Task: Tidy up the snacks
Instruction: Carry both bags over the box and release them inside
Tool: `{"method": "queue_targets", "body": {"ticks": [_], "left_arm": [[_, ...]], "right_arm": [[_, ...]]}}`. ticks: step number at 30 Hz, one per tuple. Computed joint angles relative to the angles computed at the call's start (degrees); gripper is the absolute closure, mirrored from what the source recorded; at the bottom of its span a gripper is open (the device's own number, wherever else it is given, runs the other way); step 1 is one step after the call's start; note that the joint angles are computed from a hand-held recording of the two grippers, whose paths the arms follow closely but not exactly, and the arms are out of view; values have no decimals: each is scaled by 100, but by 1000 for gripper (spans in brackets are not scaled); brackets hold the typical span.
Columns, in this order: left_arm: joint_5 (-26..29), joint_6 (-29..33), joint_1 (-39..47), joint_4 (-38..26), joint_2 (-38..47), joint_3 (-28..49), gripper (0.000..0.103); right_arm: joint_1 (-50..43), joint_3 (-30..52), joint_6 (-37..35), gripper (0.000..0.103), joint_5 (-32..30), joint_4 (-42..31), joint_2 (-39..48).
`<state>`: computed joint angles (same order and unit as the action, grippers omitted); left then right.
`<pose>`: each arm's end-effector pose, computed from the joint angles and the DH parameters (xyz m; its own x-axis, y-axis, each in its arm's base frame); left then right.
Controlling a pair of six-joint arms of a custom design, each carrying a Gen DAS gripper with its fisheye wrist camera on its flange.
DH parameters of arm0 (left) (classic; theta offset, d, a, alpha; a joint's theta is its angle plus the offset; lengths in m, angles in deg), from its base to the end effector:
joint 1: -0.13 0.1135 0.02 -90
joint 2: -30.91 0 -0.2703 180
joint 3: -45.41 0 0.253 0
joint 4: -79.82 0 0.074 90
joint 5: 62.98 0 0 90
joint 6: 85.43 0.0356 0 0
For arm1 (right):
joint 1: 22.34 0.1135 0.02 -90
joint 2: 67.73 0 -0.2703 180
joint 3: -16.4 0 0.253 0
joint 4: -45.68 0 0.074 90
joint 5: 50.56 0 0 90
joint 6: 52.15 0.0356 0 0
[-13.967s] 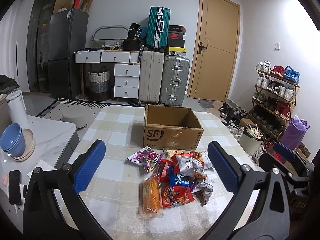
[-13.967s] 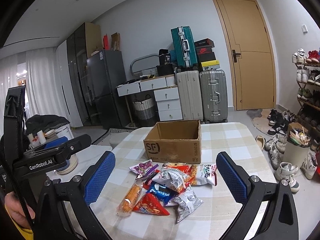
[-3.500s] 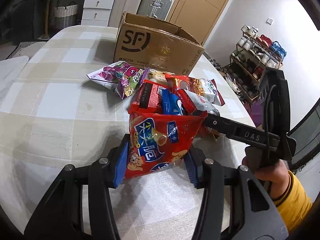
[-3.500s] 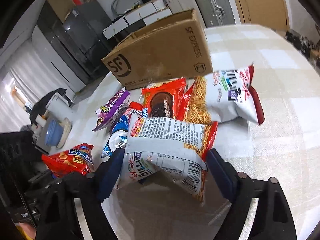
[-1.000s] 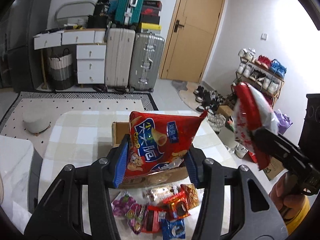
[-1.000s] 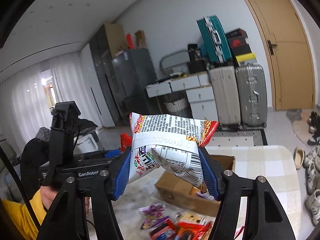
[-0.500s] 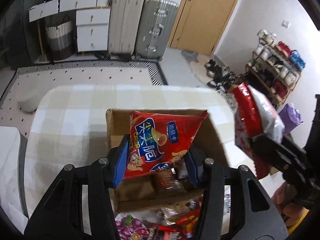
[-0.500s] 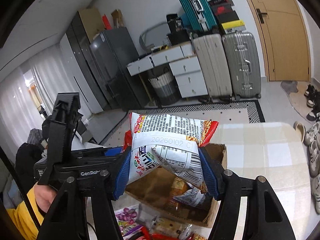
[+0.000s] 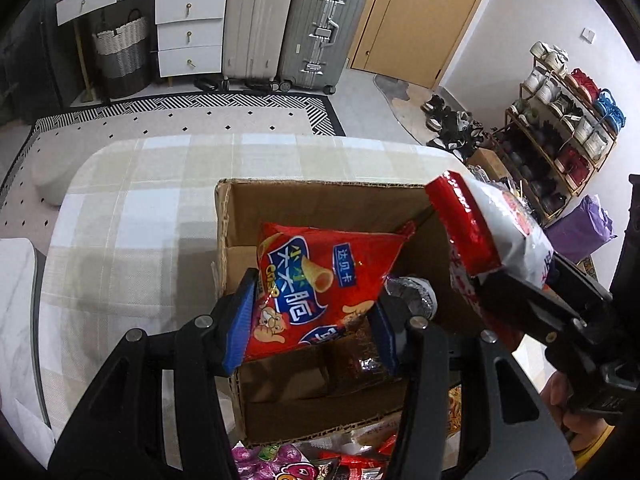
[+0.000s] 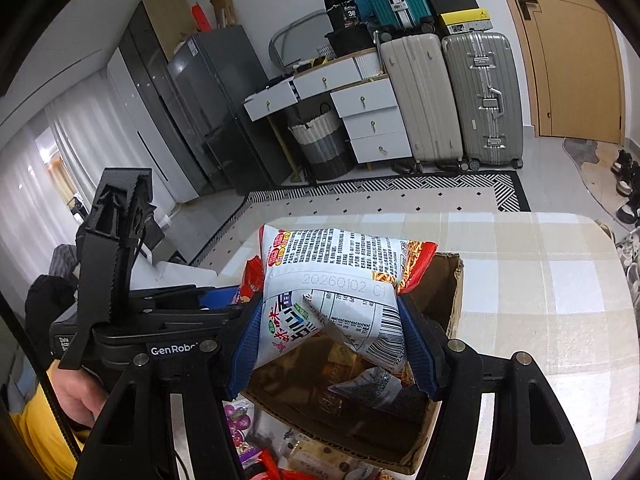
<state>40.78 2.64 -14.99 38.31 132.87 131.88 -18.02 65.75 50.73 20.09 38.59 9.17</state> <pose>0.3636 -0.1070 0.2193 -0.8219 0.1882 -0.5376 0.3509 0.9107 -0.2177 0.2699 0.0322 0.1986 -0.6290 0.1634 -0.7601 -0.2079 0.9067 0.3670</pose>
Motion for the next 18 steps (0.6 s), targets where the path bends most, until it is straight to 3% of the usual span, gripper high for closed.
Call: {"method": "queue_targets", "body": {"ticks": [8, 18], "left_arm": [[159, -117, 163, 87, -40, -73, 49], [69, 121, 345, -5, -708, -515, 40]], "right_arm": [[122, 160, -114, 38, 186, -150, 154], [458, 414, -210, 34, 541, -540, 568]]}}
